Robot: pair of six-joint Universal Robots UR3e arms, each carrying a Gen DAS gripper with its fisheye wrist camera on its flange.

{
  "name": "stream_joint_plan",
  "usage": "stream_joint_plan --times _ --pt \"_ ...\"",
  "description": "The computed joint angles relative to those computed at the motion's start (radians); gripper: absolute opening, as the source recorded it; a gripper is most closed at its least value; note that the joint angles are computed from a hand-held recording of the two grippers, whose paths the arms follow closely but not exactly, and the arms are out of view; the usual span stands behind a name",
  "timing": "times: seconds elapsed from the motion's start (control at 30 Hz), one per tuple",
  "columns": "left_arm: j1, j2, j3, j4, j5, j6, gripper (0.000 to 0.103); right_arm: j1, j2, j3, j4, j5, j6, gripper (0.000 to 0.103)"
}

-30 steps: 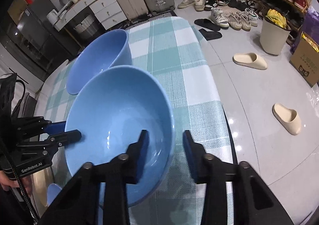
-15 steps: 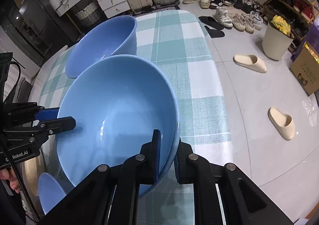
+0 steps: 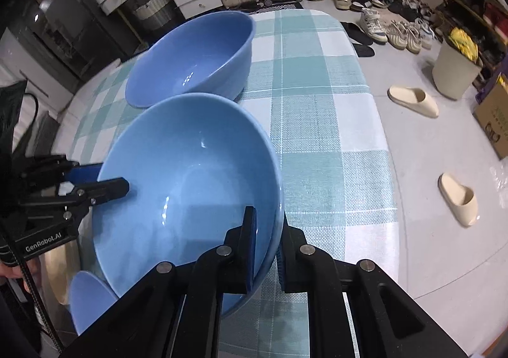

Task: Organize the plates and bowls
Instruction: 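Lift the light blue bowl with both tools and carry it over the placed bowl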

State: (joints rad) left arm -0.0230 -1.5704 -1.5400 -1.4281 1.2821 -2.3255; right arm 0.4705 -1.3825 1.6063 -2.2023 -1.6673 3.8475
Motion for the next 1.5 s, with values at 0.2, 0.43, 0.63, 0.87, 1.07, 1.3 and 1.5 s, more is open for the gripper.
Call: stream_joint_plan --times 0.2,0.43,0.63,0.87,1.07,1.3,1.5 --pt "-0.017 0.007 -0.037 0.068 0.044 0.006 0.024 0.007 0.008 -0.015 0.017 -0.006 -0.022 0.011" --pt "0.026 -0.029 0.024 -0.07 -0.012 0.048 0.013 0.018 0.027 -0.062 0.074 -0.022 -0.041 0.011" --pt "0.012 -0.045 0.064 -0.101 0.001 0.027 0.012 0.022 0.034 -0.083 0.103 -0.028 -0.04 0.011" --pt "-0.005 -0.074 0.109 -0.14 0.022 0.002 0.012 0.018 0.03 -0.096 0.129 -0.012 -0.031 0.01" --pt "0.017 -0.06 0.135 -0.19 0.014 0.016 0.012 0.011 0.019 -0.104 0.14 0.006 -0.021 0.01" --pt "0.036 -0.028 0.152 -0.22 -0.002 0.029 0.011 0.011 0.003 -0.112 0.148 0.012 0.001 0.009" --pt "0.051 -0.003 0.163 -0.234 -0.013 0.049 0.012 0.014 -0.015 -0.133 0.17 0.012 0.006 0.009"
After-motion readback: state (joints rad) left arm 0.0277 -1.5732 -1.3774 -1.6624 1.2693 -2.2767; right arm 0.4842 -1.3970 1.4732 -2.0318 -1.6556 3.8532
